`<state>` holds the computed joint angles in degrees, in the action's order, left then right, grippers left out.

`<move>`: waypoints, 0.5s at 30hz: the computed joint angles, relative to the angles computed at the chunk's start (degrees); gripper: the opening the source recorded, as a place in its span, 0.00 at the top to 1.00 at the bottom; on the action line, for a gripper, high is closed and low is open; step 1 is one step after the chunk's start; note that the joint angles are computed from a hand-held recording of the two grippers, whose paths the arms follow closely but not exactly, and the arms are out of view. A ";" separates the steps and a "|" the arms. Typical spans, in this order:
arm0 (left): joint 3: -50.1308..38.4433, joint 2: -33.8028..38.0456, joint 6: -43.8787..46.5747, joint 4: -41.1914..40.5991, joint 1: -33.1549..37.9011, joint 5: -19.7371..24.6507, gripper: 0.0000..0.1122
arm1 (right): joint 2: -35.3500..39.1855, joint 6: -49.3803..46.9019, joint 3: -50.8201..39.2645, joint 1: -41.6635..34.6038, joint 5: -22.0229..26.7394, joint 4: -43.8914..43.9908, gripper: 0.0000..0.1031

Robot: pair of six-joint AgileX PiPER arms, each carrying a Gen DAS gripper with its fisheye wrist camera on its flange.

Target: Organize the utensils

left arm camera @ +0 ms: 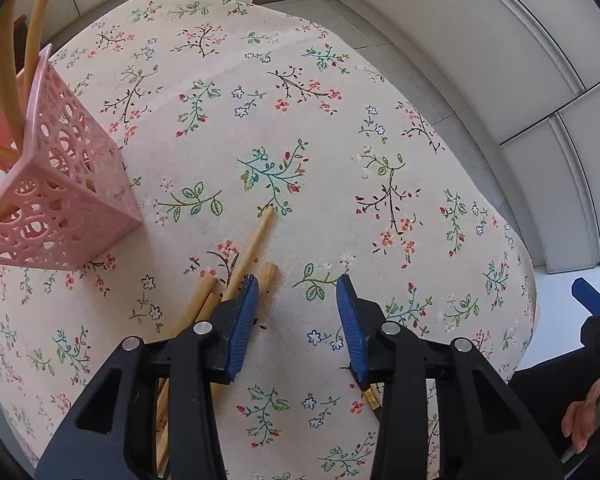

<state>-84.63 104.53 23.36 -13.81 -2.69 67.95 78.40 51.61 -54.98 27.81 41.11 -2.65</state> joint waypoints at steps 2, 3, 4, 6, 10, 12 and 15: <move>0.02 0.52 -0.23 1.11 -0.58 -1.03 0.69 | 0.36 -0.10 -0.12 0.20 0.34 -0.36 0.07; 0.09 0.80 -0.50 1.77 -0.96 -1.65 0.70 | 0.49 -0.19 -0.16 0.24 0.51 -0.38 0.07; 0.06 1.33 -1.09 2.56 -1.30 -1.68 0.72 | 0.70 -0.37 -0.24 0.24 0.62 -0.23 0.07; 1.64 0.80 -1.51 4.40 -2.06 -3.63 0.79 | 1.20 -0.88 -0.52 0.08 0.52 0.43 0.07; 4.92 -1.74 -1.03 5.38 -2.07 -6.31 0.89 | 2.70 -1.23 -1.62 -0.04 -0.05 1.92 0.07; 6.81 -3.33 -0.27 3.84 -0.63 -6.73 0.93 | 4.70 -1.06 -3.40 0.32 -0.03 2.72 0.07; 7.81 -5.85 1.86 1.15 3.28 -4.89 0.94 | 8.83 -1.32 -7.57 1.00 0.62 4.41 0.07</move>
<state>-76.82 98.68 25.22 -12.66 0.59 63.06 87.23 50.29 -62.55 28.80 41.72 1.76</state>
